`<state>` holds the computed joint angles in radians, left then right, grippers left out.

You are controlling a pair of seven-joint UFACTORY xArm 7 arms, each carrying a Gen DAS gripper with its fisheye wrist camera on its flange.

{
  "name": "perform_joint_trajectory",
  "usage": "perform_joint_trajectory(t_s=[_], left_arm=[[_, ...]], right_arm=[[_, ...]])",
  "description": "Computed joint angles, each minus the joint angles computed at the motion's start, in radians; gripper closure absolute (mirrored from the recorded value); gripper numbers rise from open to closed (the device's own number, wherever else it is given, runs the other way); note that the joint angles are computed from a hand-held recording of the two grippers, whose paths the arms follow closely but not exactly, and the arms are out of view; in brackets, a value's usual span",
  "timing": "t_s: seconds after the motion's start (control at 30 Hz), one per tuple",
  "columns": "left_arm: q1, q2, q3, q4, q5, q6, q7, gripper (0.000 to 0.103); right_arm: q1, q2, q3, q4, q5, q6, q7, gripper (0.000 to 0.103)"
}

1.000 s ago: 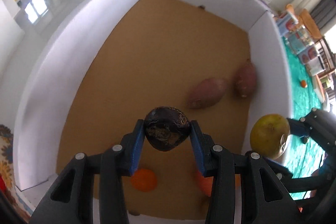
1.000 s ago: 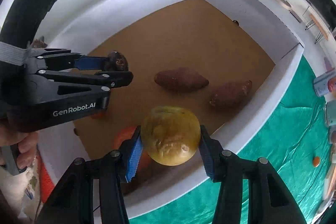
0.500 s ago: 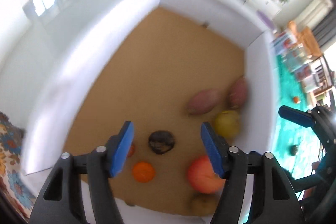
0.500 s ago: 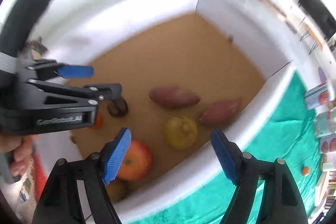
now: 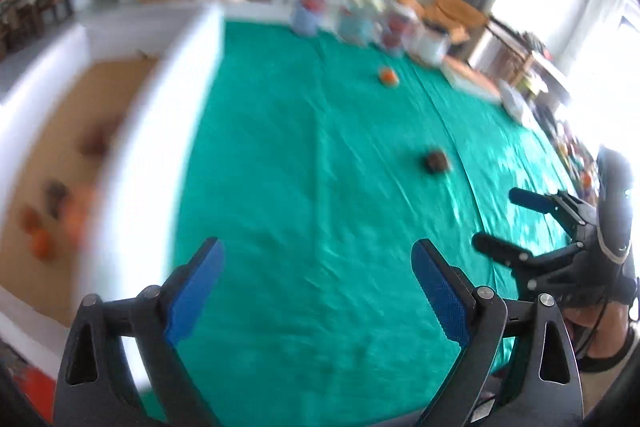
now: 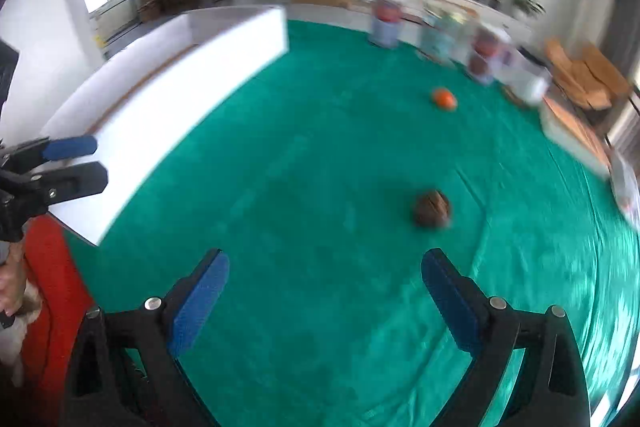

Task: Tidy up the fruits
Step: 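Return both open grippers over the table toward the remaining fruit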

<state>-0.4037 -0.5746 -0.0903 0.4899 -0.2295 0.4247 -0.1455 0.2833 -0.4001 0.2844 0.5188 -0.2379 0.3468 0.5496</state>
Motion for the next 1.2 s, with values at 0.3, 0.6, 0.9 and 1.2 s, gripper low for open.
perform_joint_trajectory(t_s=[0.3, 0.6, 0.9, 1.2], left_arm=[[0.168, 0.265, -0.327, 0.054, 0.345, -0.243, -0.368, 0.009], [0.232, 0.298, -0.359, 0.04, 0.598, -0.263, -0.596, 0.009], [0.187, 0.329, -0.319, 0.07, 0.742, -0.226, -0.672, 0.004], [0.157, 0.334, -0.286, 0.076, 0.778, -0.213, -0.7, 0.003]], right_arm=[[-0.175, -0.378, 0.057, -0.39, 0.007, -0.109, 0.249, 0.006], [-0.251, -0.288, 0.131, -0.367, -0.035, -0.177, 0.303, 0.006], [-0.292, -0.27, 0.223, -0.329, -0.107, -0.105, 0.394, 0.006], [-0.292, -0.28, 0.24, -0.313, -0.218, -0.058, 0.489, 0.006]])
